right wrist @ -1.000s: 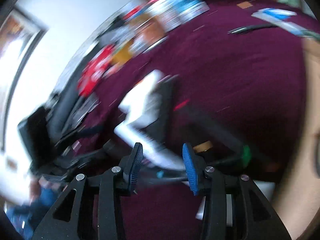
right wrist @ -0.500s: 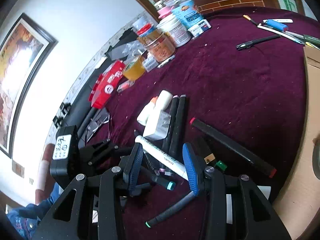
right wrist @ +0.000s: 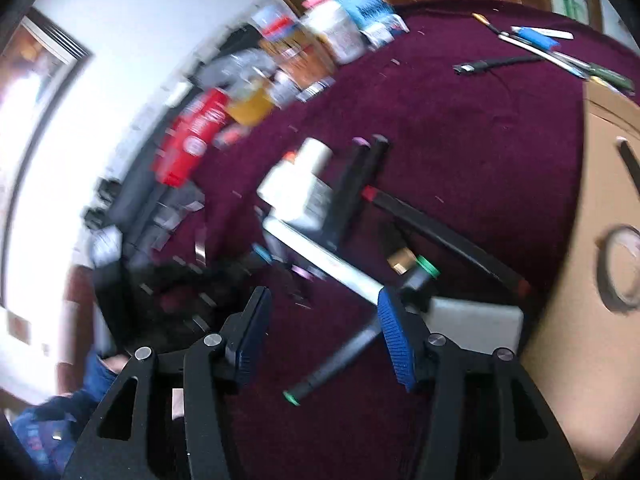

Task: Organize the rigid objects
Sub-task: 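Grasp a black marker with the right gripper while the left gripper grasps another black marker, then carry both held markers over the cardboard tray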

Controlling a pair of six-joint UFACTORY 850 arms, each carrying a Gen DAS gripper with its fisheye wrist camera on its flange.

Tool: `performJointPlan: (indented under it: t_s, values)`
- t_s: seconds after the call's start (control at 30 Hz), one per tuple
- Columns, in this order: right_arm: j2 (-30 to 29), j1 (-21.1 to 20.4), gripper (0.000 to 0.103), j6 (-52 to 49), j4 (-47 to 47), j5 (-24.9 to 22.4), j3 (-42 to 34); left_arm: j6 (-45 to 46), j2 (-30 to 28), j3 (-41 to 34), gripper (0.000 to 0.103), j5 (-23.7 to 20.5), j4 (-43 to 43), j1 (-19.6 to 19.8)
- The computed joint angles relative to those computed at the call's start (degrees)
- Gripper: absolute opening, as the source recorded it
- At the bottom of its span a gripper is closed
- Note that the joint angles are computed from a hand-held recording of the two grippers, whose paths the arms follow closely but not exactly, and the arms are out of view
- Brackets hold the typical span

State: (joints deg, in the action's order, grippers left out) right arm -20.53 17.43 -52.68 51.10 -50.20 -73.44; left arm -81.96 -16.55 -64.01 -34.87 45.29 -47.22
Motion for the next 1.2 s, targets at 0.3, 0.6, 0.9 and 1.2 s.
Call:
performJointPlan:
  t_s: [0.3, 0.6, 0.9, 1.2]
  values:
    - [-1.62, 2.76, 0.033, 6.36, -7.3, 4.14, 1.05, -0.49, -0.46, -0.33, 0.021, 0.02, 1.57, -0.04]
    - [3.62, 7.11, 0.014, -7.87, -1.31, 16.42, 7.78, 1.54, -1.49, -1.75, 0.021, -0.38, 0.49, 0.15]
    - [3.86, 9.44, 0.014, -4.29, -7.72, 20.75, 8.78, 5.89, -1.79, -3.06, 0.04, -6.0, -4.3, -0.91]
    - [5.69, 7.73, 0.013, -10.64, 1.19, 20.39, 9.77, 0.74, -0.52, -0.54, 0.013, -4.79, 1.75, -2.55]
